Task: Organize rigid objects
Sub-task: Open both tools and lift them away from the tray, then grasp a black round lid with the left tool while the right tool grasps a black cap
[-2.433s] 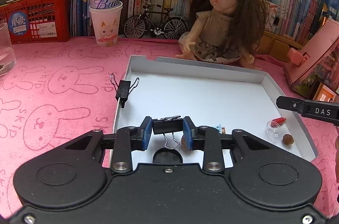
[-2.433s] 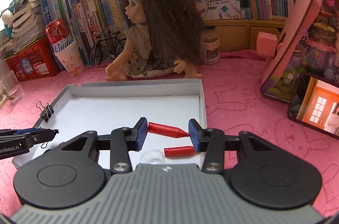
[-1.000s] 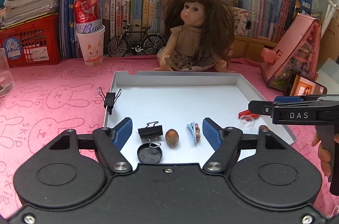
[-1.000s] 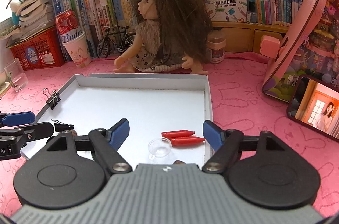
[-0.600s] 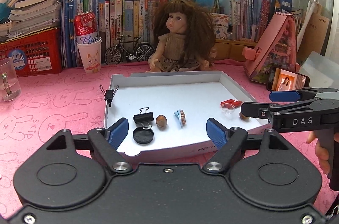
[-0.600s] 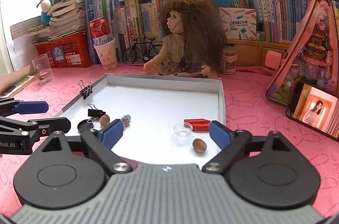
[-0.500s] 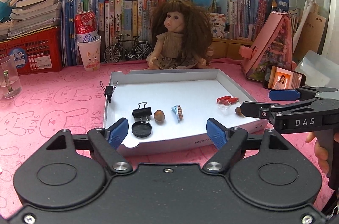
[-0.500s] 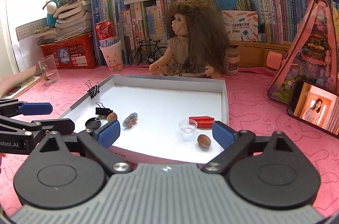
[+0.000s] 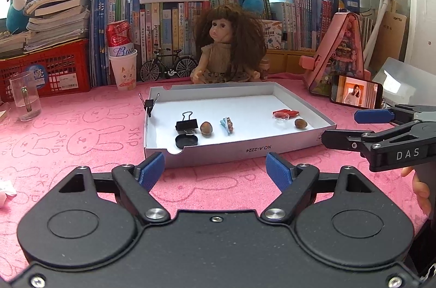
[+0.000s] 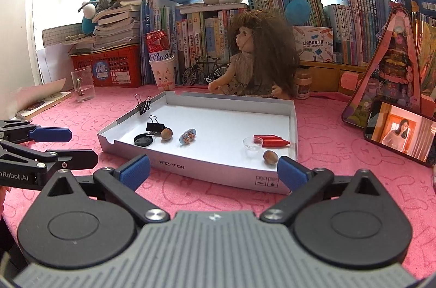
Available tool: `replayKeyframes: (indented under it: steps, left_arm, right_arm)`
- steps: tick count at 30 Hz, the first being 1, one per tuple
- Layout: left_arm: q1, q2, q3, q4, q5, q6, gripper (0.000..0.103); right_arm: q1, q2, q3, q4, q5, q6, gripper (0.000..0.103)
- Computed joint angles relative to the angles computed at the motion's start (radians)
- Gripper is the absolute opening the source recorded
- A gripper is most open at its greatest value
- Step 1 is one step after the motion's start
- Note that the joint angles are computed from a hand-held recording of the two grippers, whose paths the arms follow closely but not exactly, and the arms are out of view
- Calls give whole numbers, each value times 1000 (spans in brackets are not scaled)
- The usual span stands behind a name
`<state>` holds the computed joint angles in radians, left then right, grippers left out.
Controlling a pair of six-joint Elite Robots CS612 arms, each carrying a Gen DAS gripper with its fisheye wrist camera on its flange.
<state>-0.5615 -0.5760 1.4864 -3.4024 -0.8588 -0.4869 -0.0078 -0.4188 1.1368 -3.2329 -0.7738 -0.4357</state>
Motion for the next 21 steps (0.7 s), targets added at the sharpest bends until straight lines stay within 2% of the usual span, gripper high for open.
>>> replayKeyframes:
  steps: [13,18,21]
  left_arm:
    - [-28,-4,53,0,24,-24,80]
    - [-34,-4,74,-15,21,-42,74]
    - [-39,-7,87,-5,24,-80,70]
  right_arm:
    - [-15,-25,110,-77,25,-116,103]
    - [-20,-25,137,-95,27,-132,103]
    - [-23,-22,150,-128,20,-126,103]
